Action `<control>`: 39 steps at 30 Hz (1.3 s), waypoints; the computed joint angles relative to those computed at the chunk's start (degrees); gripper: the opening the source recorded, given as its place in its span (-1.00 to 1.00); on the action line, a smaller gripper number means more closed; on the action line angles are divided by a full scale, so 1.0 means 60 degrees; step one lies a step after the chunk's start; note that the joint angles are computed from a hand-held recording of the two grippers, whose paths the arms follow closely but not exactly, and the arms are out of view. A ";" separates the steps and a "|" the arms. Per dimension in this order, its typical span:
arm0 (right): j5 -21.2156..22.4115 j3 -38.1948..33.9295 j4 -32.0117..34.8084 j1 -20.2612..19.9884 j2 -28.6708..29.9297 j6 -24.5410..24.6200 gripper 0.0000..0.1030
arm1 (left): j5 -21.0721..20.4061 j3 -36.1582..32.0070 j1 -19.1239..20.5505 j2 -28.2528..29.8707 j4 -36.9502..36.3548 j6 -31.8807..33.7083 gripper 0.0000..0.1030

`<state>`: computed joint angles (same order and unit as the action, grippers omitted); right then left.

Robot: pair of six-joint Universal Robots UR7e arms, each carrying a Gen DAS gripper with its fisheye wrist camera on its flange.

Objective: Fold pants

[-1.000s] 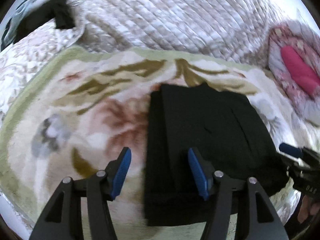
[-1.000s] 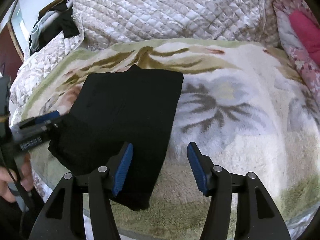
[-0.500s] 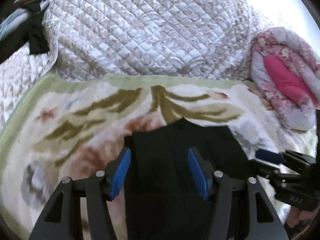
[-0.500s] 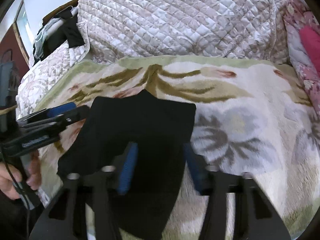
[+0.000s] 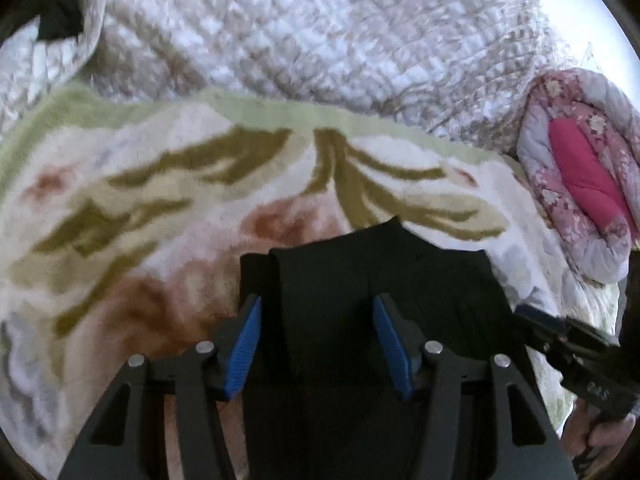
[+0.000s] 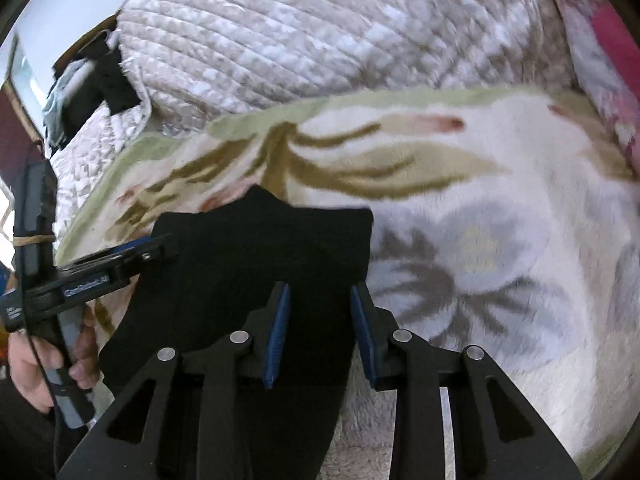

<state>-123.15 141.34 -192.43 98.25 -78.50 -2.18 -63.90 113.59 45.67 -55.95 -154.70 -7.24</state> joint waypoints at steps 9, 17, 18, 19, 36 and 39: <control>0.0075 0.0186 -0.0575 0.0018 0.0061 -0.0177 -0.38 | 0.1405 0.0325 -0.0256 0.0073 -0.0829 0.0117 -0.97; -0.0247 0.0233 -0.0743 0.0328 0.0103 -0.0452 -0.38 | 0.1767 0.0625 -0.0411 -0.0437 -0.0924 -0.0257 -0.97; -0.0359 0.0241 -0.0798 0.0474 0.0105 -0.0513 -0.38 | 0.1561 0.0827 -0.0539 -0.0716 -0.1023 -0.0276 -0.97; -0.0469 0.0253 -0.0826 0.0640 0.0100 -0.0567 -0.38 | 0.1354 0.1069 -0.0695 -0.1008 -0.1158 -0.0256 -0.97; -0.0788 0.0776 -0.0821 0.1601 0.0559 -0.0654 0.02 | 0.0738 0.2737 -0.1526 -0.2230 -0.0615 -0.0707 0.14; -0.0547 0.0853 -0.0558 0.1191 0.0137 -0.0399 0.05 | 0.0630 0.2281 -0.1067 -0.2161 -0.0278 -0.0785 0.25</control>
<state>-126.43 146.46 -195.78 105.40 -77.68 -4.57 -60.12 127.28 39.27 -68.92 -156.36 -11.95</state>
